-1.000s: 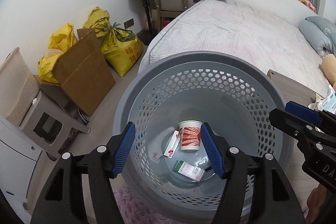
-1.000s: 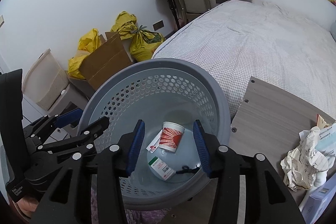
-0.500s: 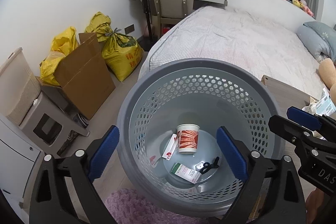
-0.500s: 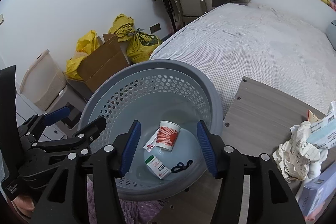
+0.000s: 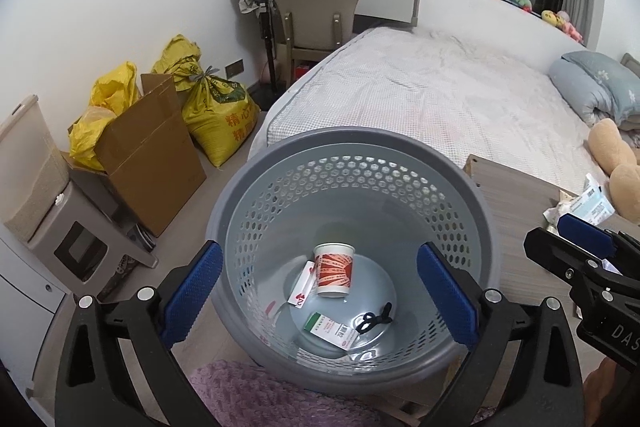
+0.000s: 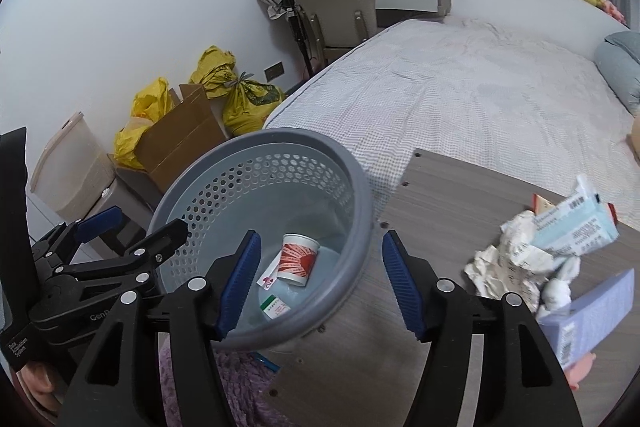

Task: Collect trash
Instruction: 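Move both open grippers back over the table toward the remaining trash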

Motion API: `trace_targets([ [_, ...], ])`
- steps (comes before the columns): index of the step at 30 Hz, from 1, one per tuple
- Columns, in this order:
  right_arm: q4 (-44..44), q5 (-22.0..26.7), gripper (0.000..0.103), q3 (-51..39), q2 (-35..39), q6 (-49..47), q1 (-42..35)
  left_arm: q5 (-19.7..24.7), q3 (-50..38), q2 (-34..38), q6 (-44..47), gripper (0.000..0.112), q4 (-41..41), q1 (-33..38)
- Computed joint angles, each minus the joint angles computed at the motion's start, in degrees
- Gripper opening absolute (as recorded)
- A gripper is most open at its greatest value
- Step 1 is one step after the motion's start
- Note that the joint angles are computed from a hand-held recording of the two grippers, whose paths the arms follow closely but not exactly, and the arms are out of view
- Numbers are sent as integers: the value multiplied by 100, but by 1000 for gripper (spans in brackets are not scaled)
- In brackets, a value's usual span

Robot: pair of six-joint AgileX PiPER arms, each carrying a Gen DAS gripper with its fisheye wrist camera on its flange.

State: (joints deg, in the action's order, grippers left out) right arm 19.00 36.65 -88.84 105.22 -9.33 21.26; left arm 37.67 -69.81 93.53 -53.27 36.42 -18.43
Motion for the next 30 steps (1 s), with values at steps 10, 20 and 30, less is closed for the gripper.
trace_targets([
  [10,-84,-307,61,1324,-1012,95,-574,63,-193,62,-119,96,46,-658],
  [20,81,-363,61,2415,-1862,-331,-1722,85,-767,504,82,96,-151,-1387],
  [30,880,-495,62,3110,-1879,-1388,-2767,225,-1416,991,544,97,-679,-1873],
])
